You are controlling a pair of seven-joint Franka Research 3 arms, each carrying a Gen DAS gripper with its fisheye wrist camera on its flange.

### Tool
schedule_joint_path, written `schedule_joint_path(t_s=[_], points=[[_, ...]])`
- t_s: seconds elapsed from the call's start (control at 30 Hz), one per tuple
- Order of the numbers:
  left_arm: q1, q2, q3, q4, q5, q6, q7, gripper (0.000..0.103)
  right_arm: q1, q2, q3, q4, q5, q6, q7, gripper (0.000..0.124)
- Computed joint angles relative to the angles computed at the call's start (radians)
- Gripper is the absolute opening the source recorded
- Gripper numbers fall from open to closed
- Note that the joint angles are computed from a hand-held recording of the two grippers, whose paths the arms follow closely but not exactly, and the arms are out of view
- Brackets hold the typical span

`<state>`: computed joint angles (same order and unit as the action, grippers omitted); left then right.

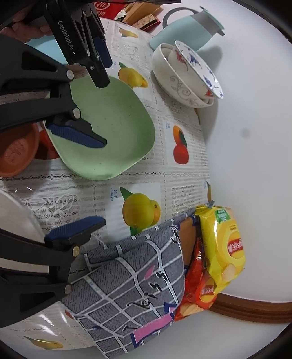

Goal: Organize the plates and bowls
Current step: 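Move both grippers to the rim of the green plate, then close both grippers on the green plate rim and lift it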

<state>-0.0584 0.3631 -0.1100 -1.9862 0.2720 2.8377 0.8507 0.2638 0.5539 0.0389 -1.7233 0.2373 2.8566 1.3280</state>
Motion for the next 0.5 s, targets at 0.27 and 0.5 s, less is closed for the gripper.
schedule_joint_path(t_s=[0.27, 0.5], points=[[0.004, 0.067, -0.008, 0.064, -0.008, -0.033, 0.015, 0.048, 0.032, 0.064, -0.032, 0.097, -0.048, -0.102, 0.042, 0.045], [0.008, 0.074, -0.014, 0.058, -0.006, -0.009, 0.041, 0.033, 0.060, 0.112, -0.067, 0.173, -0.120, -0.204, 0.132, 0.018]])
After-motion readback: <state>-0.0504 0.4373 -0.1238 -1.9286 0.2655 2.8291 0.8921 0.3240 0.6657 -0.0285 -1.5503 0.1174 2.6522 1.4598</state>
